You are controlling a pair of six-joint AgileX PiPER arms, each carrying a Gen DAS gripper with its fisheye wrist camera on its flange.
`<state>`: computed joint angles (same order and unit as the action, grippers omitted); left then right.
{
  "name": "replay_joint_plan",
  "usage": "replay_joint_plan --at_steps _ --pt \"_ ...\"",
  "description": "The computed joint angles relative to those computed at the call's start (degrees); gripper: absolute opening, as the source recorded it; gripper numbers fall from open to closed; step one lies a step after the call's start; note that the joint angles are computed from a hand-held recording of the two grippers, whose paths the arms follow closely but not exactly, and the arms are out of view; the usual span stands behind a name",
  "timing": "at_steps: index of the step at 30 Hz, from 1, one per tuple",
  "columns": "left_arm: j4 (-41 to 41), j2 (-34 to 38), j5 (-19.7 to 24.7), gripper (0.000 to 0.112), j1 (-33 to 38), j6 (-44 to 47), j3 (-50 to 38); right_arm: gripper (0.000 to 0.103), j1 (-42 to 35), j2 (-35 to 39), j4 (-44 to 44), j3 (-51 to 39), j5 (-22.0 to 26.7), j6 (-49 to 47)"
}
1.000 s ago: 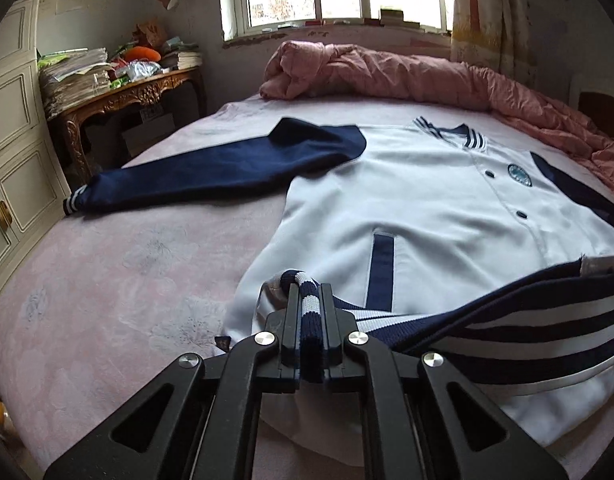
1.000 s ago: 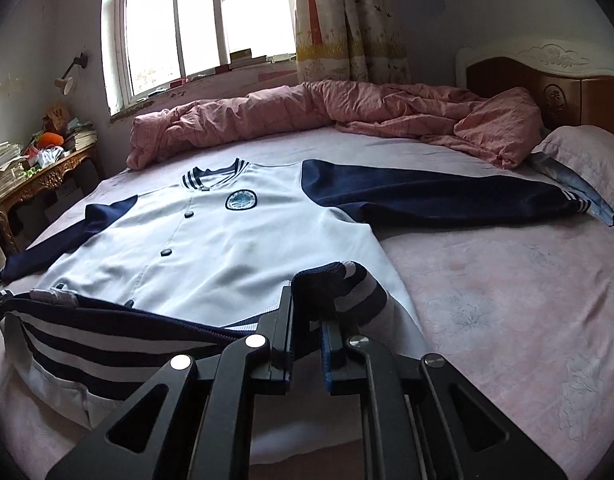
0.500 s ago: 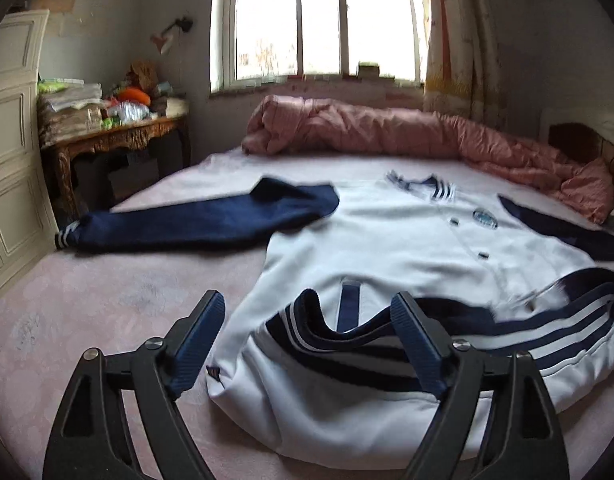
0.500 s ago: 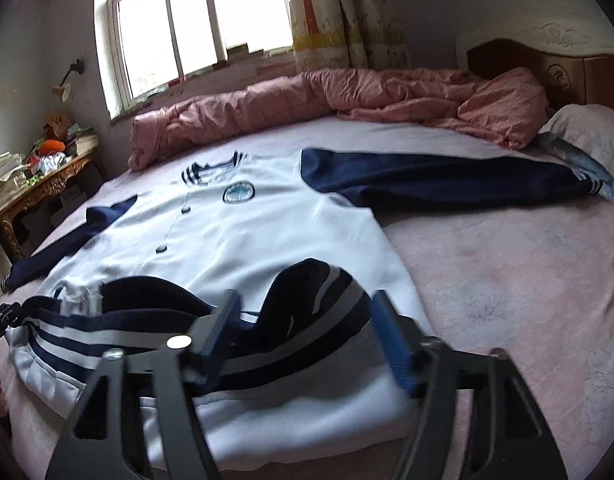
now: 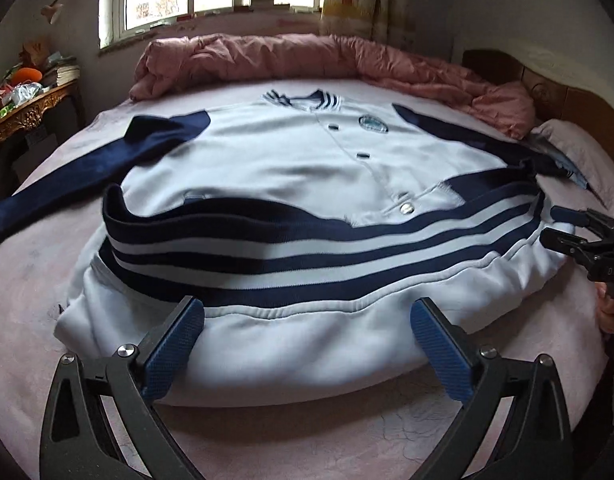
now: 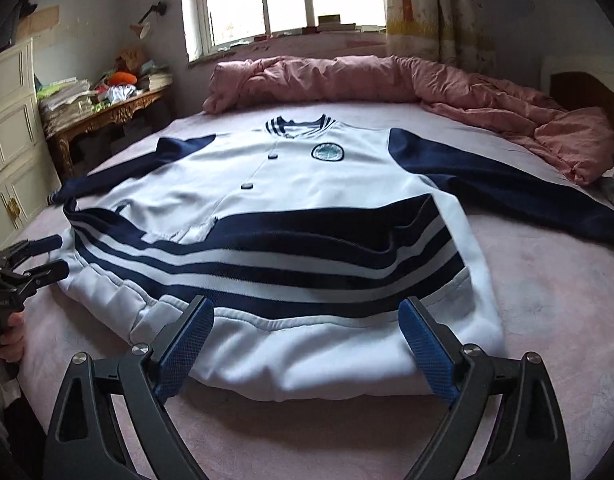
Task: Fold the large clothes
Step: 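Lift the hem with both grippers and fold it up toward the collar, then open both grippers and release the folded hem onto the jacket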
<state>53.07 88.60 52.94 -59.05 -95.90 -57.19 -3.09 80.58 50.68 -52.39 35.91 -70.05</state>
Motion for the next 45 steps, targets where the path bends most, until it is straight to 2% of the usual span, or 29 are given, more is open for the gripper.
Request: replay_joint_plan --at_steps 2,3,5,7,8,9,11,12,13,14,15,16,17,19,21,23,25,27,29,31,34,36,40,45 --pt "-3.06 2.84 -0.1 0.103 1.66 2.15 -1.59 0.095 4.83 2.38 -8.98 -0.61 -5.7 8.71" --pt "-2.67 3.81 1.45 0.103 1.36 2.21 -2.51 0.096 5.81 3.65 -11.57 -1.22 -6.43 11.8" --pt "-0.64 5.1 5.68 0.103 0.14 1.29 -4.5 0.096 6.03 4.62 -12.83 -3.42 -6.05 14.86" --pt "3.3 4.32 9.93 0.103 -1.0 -1.64 -4.36 0.096 6.58 2.95 -11.3 -3.28 -10.53 14.78" --pt "4.95 3.42 12.13 0.103 -1.07 -3.18 -3.94 0.096 6.38 2.98 -11.35 -4.46 -10.51 14.73" --pt "6.55 1.67 13.31 0.103 0.0 -4.26 -2.64 0.096 6.18 4.44 -12.12 -6.84 -8.2 15.22" --pt "5.8 -0.83 13.91 0.101 2.68 -4.17 -0.59 0.087 4.84 10.14 -14.38 -14.37 0.91 18.18" --pt "3.7 -2.3 11.93 0.091 6.12 -2.64 0.87 0.068 4.62 13.0 -17.02 -17.4 3.12 22.34" --pt "1.58 -3.65 8.63 0.082 9.03 -1.33 2.84 0.053 4.43 14.86 -18.37 -18.55 3.05 24.41" --pt "-1.29 -4.83 3.05 0.072 13.3 0.95 5.37 0.049 3.57 16.44 -17.55 -18.83 2.25 24.18" --pt "-3.06 -6.33 -2.43 0.072 16.53 1.42 7.73 0.048 2.35 17.19 -14.44 -18.86 2.53 21.67" --pt "-2.77 -7.65 -5.61 0.071 18.15 0.6 9.45 0.047 0.91 17.84 -11.09 -19.28 3.97 18.88" --pt "-1.05 -8.29 -6.5 0.066 18.27 -0.56 10.37 0.045 0.23 18.28 -10.04 -19.92 4.74 18.38" --pt "-0.24 -6.87 -4.28 0.065 17.18 -1.1 9.49 0.041 0.34 18.68 -10.31 -19.56 2.84 18.8" --pt "1.38 -6.49 -2.19 0.06 15.23 -2.29 9.18 0.041 0.04 18.87 -9.2 -19.25 2.78 18.03" --pt "4.98 -8.33 0.15 0.054 11.37 -6.2 10.36 0.041 -0.2 16.72 -7.67 -16.84 0.45 16.46" --pt "9.17 -11.32 4.68 0.055 5.1 -11.05 11.84 0.041 -0.41 12.92 -7.36 -13.24 -2.23 15.29" --pt "11.84 -13.06 9.08 0.065 -1.97 -14.76 11.97 0.041 -2.92 8.73 -2.2 -9.45 0.43 8.7" --pt "10.38 -10.95 10.01 0.065 -4.93 -12.72 8.73 0.043 -4.35 5.24 -1.42 -6.79 2.69 6.22" --pt "5.13 -7.45 10.29 0.065 -4.16 -9.16 4.85 0.048 -2.44 3.31 -7.96 -5.28 1.02 11.42" --pt "0.43 -5.05 5.27 0.065 -1.58 -9.0 5.47 0.05 -1.25 3.38 -12.44 -2.79 -1.27 14.48" --pt "-0.16 -2.26 6.39 0.066 -2.17 -8.02 4.59 0.05 -1.8 3.02 -10.04 -1.1 -2.34 11.16" --pt "2.26 -3.32 7.95 0.065 -5.32 -12.1 6.57 0.052 -3.36 1.95 -8.13 0.43 -1.62 7.86" --pt "7.69 -3.32 14.87 0.065 -12.06 -15.77 6.21 0.056 -8.14 -4.07 3.71 6.1 0.27 -3.8"
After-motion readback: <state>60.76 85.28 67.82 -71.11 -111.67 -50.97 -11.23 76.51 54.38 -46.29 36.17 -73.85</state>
